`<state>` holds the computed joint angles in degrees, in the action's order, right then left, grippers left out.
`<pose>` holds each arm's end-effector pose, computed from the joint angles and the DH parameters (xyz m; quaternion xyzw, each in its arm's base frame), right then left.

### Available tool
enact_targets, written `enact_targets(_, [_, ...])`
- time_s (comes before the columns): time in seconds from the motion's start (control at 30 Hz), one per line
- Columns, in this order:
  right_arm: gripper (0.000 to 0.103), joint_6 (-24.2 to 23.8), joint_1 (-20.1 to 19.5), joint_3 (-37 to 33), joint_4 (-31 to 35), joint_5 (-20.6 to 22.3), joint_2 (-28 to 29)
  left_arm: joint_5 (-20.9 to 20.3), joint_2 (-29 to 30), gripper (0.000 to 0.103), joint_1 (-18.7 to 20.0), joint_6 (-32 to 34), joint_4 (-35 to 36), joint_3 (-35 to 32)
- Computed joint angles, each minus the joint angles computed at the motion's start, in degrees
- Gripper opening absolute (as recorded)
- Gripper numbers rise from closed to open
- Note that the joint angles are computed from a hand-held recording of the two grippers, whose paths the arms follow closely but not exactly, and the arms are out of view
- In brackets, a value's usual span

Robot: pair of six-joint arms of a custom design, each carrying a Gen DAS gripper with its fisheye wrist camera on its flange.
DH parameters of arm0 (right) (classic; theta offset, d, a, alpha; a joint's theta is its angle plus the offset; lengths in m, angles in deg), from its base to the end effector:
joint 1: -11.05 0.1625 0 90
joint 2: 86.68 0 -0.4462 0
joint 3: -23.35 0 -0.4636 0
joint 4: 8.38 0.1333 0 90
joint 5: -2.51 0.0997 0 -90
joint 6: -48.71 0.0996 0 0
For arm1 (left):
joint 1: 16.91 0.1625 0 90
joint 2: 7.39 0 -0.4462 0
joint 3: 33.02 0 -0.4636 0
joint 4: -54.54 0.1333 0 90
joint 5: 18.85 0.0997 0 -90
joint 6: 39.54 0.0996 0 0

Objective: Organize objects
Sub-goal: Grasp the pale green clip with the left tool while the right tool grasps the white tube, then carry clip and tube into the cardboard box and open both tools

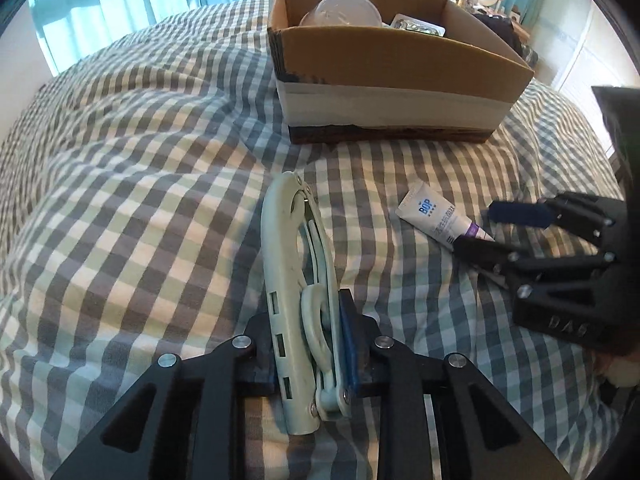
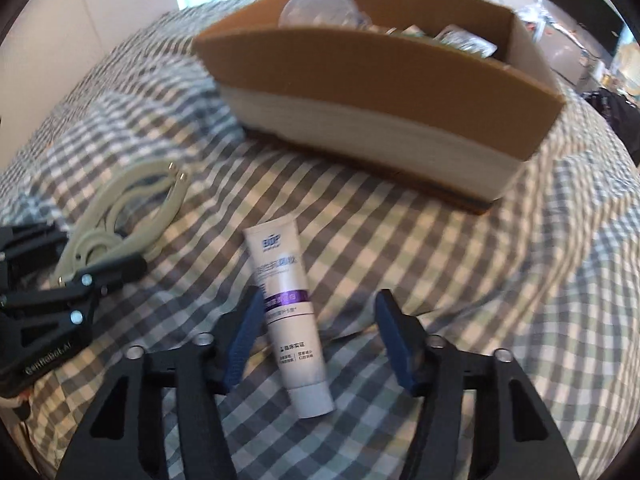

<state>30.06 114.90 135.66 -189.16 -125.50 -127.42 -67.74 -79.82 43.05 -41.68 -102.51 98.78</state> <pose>0.2146 -0.5698 -0.0274 0.2087 -0.9102 0.1442 0.3274 -0.0681 -0.5148 0.1279 0.2024 0.9123 -0.1573 0.3192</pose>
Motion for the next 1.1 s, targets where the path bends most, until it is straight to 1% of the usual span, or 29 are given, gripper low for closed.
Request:
enact_targets(0.07, [0.040, -0.44, -0.03, -0.13, 1.45, 0.25, 0.14, -1.26, -0.32, 0.023, -0.29, 0.14, -0.78, 0.21])
enact_targets(0.13, [0.035, -0.66, -0.05, -0.49, 3.20, 0.04, 0.49, -2.56, -1.00, 0.021, -0.40, 0.15, -0.98, 0.49])
enact_targets(0.17, [0.030, -0.83, 0.09, -0.66, 3.38, -0.71, 0.83, -3.09, -1.02, 0.020, -0.13, 0.48, -0.95, 0.18])
enact_targets(0.27, [0.026, -2.49, 1.09, -0.61, 1.79, -3.03, 1.55, -3.22, -0.58, 0.019, 0.28, 1.37, -1.13, -0.35])
enact_targets(0.3, [0.026, -3.21, 1.66, -0.21, 0.52, -3.67, 1.45, -3.44, -0.97, 0.019, 0.13, 1.33, -1.09, -0.07])
enact_targets(0.4, [0.026, -3.08, 3.02, 1.66, -4.27, -4.14, 0.07, -4.71, -1.93, 0.017, 0.18, 2.08, -0.79, -0.02])
enact_targets(0.47, [0.026, -2.30, 4.01, 3.67, -7.15, -3.44, -1.74, -4.92, -3.26, 0.017, -0.74, 3.06, -1.10, 0.82])
enact_targets(0.57, [0.026, -0.95, 5.22, 5.65, -9.38, -3.98, -3.14, -5.63, -5.00, 0.017, -1.57, 3.50, -0.87, 1.40])
enact_targets(0.63, [0.026, 0.06, 6.26, 7.32, -11.06, -4.65, -4.17, -5.54, -6.18, 0.016, -2.12, 2.24, -1.18, 2.02])
enact_targets(0.7, [0.026, 1.34, 7.20, 8.53, -13.13, -5.01, -5.02, -6.55, -7.22, 0.016, -2.33, 1.21, -0.41, 2.42])
enact_targets(0.9, [0.026, 4.11, 10.23, 9.31, -14.87, -7.84, -6.05, -5.92, -11.59, 0.016, -5.40, 1.07, 0.18, 4.71])
enact_targets(1.0, [0.026, 5.58, 12.12, 9.97, -14.27, -9.15, -7.10, -5.17, -13.81, 0.016, -7.41, 0.84, 0.32, 5.42])
enact_targets(1.1, [0.026, 5.86, 13.93, 10.26, -13.99, -9.96, -8.09, -5.32, -15.84, 0.016, -9.19, 0.96, 1.22, 5.62])
